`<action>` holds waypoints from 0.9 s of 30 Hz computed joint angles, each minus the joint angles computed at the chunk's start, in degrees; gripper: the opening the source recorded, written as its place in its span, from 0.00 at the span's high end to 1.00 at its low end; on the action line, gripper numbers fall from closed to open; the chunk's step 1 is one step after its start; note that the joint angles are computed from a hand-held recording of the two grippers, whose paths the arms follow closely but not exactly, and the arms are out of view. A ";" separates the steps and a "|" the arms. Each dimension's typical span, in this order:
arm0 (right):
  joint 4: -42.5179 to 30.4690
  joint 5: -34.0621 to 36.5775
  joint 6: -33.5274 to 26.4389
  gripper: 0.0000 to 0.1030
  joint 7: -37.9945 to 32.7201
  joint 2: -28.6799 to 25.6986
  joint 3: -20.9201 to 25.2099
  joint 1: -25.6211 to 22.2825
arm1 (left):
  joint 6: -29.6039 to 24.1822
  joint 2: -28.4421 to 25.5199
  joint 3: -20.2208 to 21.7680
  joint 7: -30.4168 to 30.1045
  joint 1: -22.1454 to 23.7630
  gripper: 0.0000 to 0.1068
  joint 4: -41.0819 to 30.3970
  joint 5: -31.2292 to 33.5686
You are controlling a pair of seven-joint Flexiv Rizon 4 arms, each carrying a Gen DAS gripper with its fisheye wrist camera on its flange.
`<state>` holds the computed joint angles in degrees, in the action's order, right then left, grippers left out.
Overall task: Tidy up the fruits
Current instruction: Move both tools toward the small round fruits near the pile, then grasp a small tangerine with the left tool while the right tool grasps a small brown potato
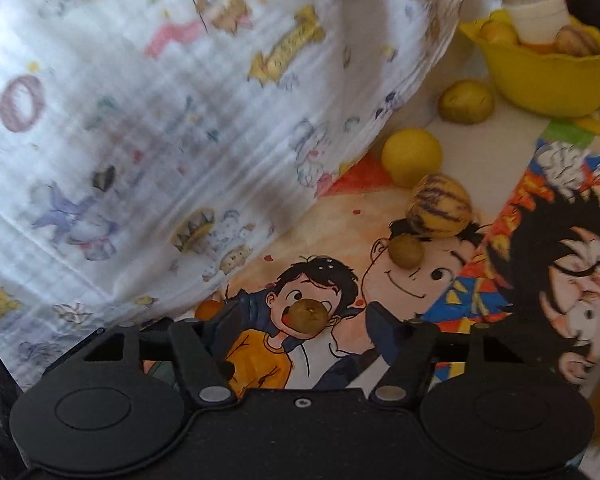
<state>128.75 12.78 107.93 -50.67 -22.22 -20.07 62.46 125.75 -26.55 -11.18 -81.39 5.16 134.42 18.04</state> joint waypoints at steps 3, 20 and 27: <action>-1.96 -0.66 -0.11 0.43 0.87 -2.22 2.04 -2.24 | -3.25 -0.47 -3.48 -2.59 3.49 0.37 -1.30 1.12; -4.88 -3.85 -1.46 0.55 4.53 -5.72 3.97 -4.94 | -6.12 -1.80 1.40 -0.84 -4.09 0.61 -3.88 -7.89; -5.87 -4.04 -0.99 0.57 5.40 -7.26 3.90 -5.23 | -5.58 -2.03 1.49 -0.32 -4.48 0.66 -3.63 -9.21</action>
<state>122.88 8.74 106.94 -45.27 -29.48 -16.17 57.22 120.17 -28.58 -9.69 -81.71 0.68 130.79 8.83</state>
